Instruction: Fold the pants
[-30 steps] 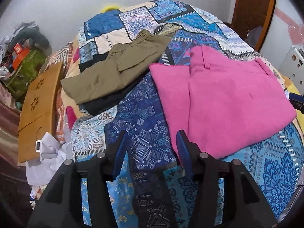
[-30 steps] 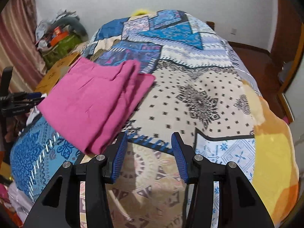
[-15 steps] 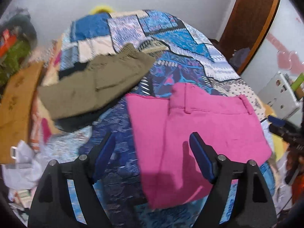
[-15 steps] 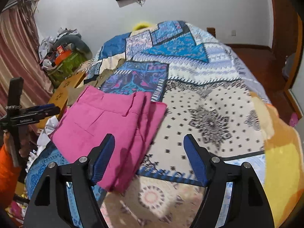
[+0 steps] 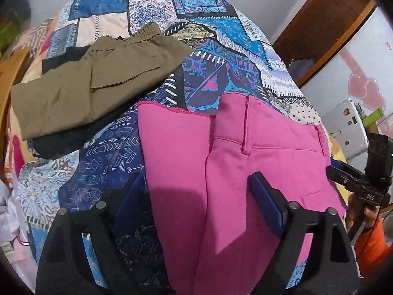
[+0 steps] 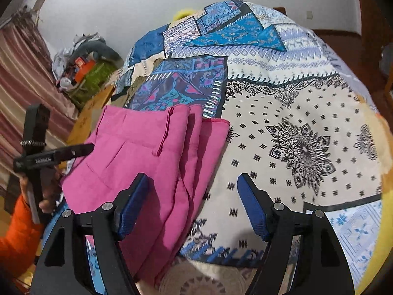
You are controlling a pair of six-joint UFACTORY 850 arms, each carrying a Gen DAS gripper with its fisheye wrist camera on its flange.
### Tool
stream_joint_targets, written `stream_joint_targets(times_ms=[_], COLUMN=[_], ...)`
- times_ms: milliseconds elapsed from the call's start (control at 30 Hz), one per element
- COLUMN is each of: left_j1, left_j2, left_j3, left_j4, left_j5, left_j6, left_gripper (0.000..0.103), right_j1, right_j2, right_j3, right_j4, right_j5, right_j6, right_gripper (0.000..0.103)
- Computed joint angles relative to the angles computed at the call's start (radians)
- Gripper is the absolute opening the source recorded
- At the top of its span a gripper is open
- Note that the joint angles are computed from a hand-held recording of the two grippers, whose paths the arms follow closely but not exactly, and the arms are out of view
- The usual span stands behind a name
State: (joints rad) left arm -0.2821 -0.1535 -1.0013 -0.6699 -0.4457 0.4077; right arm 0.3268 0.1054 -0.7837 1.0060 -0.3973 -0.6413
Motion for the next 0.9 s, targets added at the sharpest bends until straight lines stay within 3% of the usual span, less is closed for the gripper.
stream_joint_targets(times_ms=[200,333,533,700,900], left_j1=[0.010,-0.003,-0.030,-0.062,-0.079], left_j2=[-0.008,-0.006,0.015,0.032,0.092], left_j3=[-0.009,-0.018,-0.024,-0.035,-0.022], left_j4=[-0.142,-0.125,-0.024,0.184,0.352], left_j5=[-0.035,-0.026,0.020,0.044,0.095], left_j6=[0.131,0.115,0.011,-0.172,-0.285], left_gripper=[0.061,0.042,0.020,0.016,0.009], right_j1=[-0.005,-0.010,0.007,0.025,0.035], right_j2=[-0.034,-0.057,-0.052,-0.035,-0.034], right_j3=[-0.027,-0.046,-0.056,-0.068,-0.104], right_j4=[0.072,0.110,0.071,0.018,0.027], right_j5=[-0.033,-0.054,-0.022,0.012,0.024], right_j6=[-0.069,-0.105,-0.081,-0.056,-0.086], right_gripper=[0.055,0.036,0.021,0.013,0.012])
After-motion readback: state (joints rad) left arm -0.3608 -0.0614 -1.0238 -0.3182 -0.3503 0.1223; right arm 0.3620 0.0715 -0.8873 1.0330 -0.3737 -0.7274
